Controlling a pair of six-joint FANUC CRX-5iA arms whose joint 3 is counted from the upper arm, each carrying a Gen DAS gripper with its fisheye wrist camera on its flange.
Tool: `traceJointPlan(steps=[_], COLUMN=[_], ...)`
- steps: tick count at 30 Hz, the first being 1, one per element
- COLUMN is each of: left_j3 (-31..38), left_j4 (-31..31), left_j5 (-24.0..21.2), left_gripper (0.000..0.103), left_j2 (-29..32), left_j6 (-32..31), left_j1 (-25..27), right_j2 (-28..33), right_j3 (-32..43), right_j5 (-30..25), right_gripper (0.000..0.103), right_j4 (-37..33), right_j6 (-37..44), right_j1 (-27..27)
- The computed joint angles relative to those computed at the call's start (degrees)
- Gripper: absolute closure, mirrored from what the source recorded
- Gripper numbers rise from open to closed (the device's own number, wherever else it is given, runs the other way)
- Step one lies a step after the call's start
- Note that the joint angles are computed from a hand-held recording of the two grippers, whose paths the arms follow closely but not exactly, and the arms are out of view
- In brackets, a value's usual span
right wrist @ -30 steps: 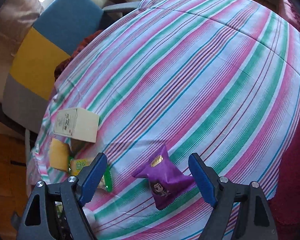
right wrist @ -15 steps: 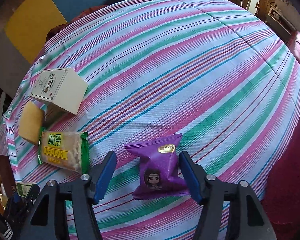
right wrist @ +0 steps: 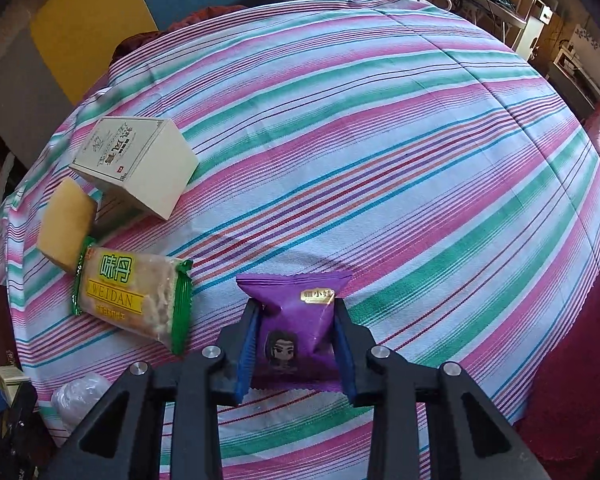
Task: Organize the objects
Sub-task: 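Carry the green box into the tray and release it while the right gripper holds the purple packet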
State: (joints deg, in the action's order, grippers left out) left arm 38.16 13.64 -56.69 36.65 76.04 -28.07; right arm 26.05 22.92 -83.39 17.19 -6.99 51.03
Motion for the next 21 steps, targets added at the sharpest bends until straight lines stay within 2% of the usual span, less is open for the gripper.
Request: traceJointPlan(steps=[5, 13, 16, 21], left_j3=[-8.0, -17.3, -18.5, -17.6], left_j4=[2.5, 4.4, 3.7, -2.1], left_j5=[4.8, 9.5, 9.3, 6.9], left_gripper=[0.031, 0.031, 0.031, 0.031], left_j2=[-5.8, -13.2, -14.5, -14.2], left_j6=[-3.8, -6.1, -4.5, 0.0], left_j1=[1.0, 4.6, 7.1, 10.8], right_j2=[0.4, 1.3, 1.1, 0.4], right_j3=[0.4, 1.3, 1.0, -0.1], right_j5=[-0.8, -3.0, -3.2, -2.9], right_gripper=[0.069, 0.069, 0.069, 0.069], right_j4=[0.1, 0.5, 0.6, 0.8], right_j6=[0.6, 2.4, 2.7, 3.0], right_j1=[0.1, 0.5, 0.6, 0.7])
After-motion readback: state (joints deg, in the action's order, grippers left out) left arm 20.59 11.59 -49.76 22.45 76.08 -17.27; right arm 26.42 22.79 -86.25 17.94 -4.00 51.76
